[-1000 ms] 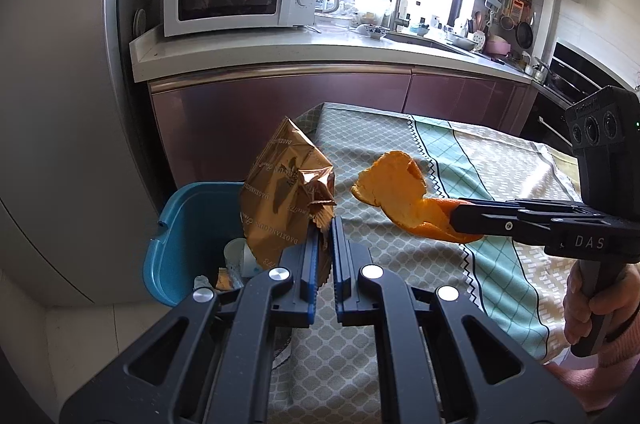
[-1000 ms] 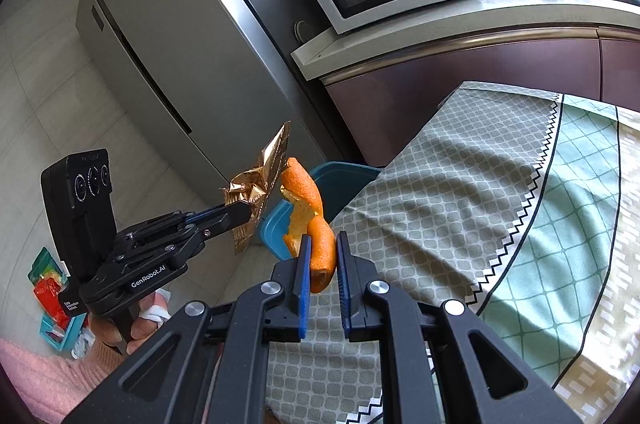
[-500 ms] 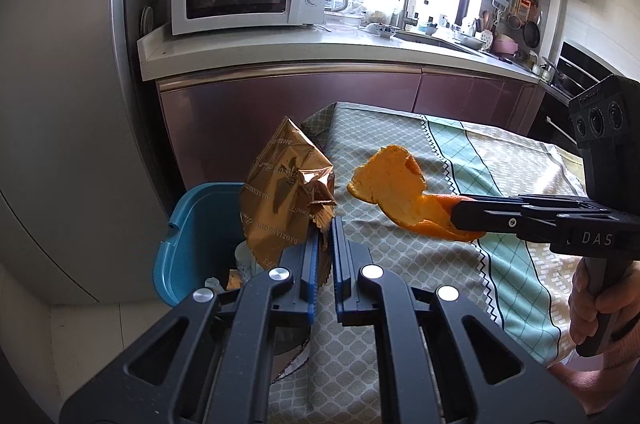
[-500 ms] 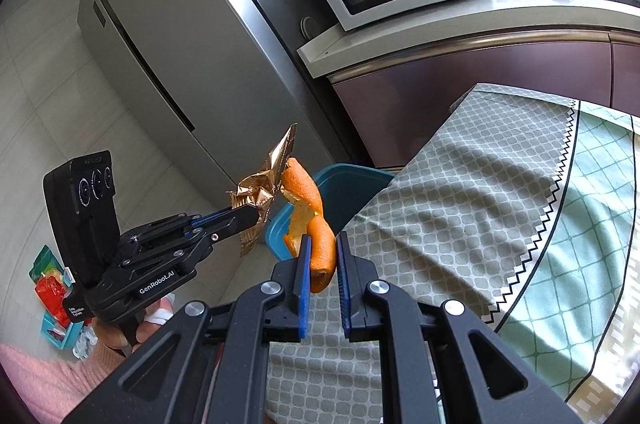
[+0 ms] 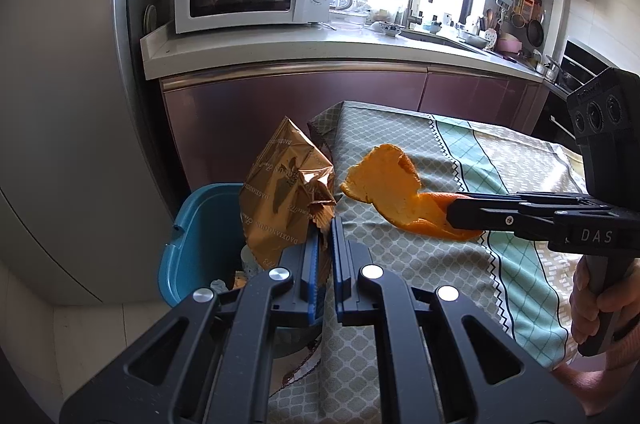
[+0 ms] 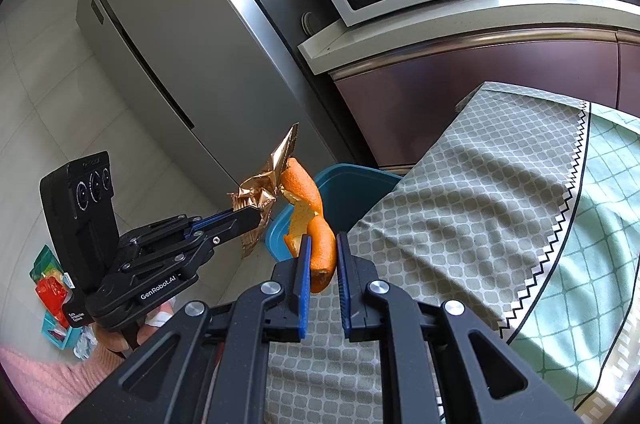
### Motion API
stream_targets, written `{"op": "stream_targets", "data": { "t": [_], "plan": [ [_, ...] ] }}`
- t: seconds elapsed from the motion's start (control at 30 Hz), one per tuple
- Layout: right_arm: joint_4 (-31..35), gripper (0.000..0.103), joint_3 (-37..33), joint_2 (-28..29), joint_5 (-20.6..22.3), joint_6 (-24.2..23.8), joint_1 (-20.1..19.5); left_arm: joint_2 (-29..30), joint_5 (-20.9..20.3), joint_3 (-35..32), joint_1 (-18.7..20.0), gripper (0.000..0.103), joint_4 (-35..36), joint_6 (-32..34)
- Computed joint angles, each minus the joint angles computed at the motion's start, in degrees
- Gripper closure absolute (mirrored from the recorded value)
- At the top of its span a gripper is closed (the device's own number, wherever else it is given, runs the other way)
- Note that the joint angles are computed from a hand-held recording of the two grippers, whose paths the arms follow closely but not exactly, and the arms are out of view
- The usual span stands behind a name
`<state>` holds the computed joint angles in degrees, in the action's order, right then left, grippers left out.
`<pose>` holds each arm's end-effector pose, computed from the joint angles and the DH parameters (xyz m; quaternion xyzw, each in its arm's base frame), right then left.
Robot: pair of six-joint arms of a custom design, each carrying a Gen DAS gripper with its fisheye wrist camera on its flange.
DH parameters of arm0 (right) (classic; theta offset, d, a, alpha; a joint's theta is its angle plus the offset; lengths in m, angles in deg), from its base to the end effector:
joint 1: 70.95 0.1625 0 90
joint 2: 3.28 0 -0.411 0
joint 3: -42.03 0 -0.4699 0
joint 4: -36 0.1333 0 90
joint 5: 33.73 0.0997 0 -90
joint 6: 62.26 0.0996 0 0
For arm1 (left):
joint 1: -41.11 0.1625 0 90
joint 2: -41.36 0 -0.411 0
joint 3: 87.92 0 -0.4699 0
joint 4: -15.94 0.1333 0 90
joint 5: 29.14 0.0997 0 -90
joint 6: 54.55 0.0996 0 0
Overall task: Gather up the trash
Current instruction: 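Carry the gold wrapper and orange peel over the teal bin with both grippers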
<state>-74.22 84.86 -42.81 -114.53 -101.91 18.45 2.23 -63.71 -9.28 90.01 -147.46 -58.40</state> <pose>0.1397 -0.9116 0.3320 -0.3406 0.9253 -0.1650 0.0240 -0.3608 -0.7411 0.1316 0.1420 0.8458 -0.4085 0.3125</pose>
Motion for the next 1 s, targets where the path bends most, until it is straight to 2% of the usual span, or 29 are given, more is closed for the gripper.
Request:
{"op": "stream_targets", "data": {
  "t": [0.37,1.0],
  "plan": [
    [0.8,0.092,-1.4,1.2,-0.2,0.0,0.2,0.1,1.0,-0.4,0.4,0.096,-0.1,-0.1],
    [3.9,0.092,-8.3,6.3,-1.8,1.6,1.0,1.2,1.8,-2.8,2.5,0.096,2.2,-2.3]
  ]
}}
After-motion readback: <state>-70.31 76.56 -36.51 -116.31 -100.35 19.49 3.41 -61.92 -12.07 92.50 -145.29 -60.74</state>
